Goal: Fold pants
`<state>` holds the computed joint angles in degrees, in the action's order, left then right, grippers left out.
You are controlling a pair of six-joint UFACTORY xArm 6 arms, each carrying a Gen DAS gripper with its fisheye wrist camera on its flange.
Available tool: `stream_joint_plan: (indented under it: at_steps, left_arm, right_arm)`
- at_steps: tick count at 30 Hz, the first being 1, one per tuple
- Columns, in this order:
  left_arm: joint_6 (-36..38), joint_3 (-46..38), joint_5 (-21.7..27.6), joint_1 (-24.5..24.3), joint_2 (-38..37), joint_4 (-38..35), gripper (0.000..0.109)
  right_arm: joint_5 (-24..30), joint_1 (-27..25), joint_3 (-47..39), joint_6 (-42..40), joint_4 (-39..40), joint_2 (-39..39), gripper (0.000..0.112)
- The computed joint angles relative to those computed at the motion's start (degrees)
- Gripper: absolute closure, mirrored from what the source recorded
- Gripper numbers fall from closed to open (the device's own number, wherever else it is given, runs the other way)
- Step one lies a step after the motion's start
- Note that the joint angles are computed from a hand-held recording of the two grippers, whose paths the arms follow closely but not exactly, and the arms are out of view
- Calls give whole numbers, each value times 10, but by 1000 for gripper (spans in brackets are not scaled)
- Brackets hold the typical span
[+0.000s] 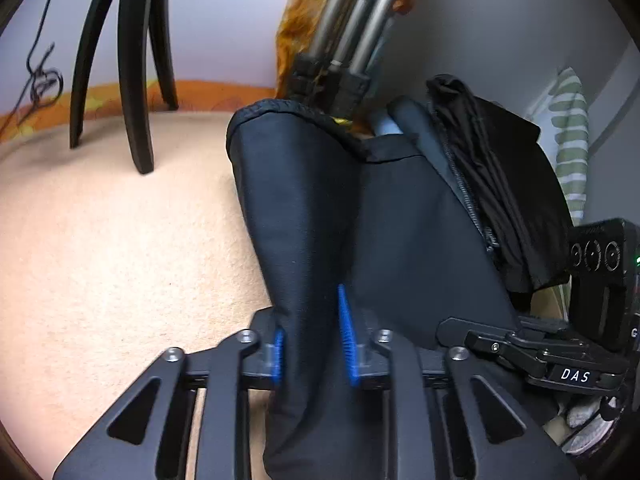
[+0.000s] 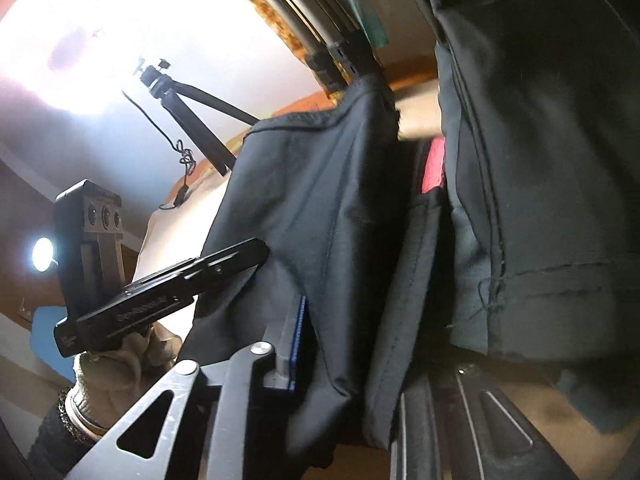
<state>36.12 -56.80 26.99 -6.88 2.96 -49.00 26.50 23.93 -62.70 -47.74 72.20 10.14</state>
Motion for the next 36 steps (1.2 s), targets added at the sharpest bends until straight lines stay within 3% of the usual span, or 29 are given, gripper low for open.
stream_joint_plan:
  at_steps: [7, 18, 27, 36]
  left_arm:
    - [-5, 31, -6, -6, -43, 6, 99]
    - [-5, 50, -18, -26, -117, -6, 99]
    - [-18, 28, -41, -63, -130, 20, 99]
    - [-42, -35, -77, -124, -82, 42, 99]
  right_arm:
    - [-83, 50, 47, 24, -100, -59, 99]
    - [-135, 67, 126, 84, -241, -171, 99]
    - [-134, 36, 160, 122, -318, -242, 99]
    - [-107, -33, 178, 101, -334, -298, 99]
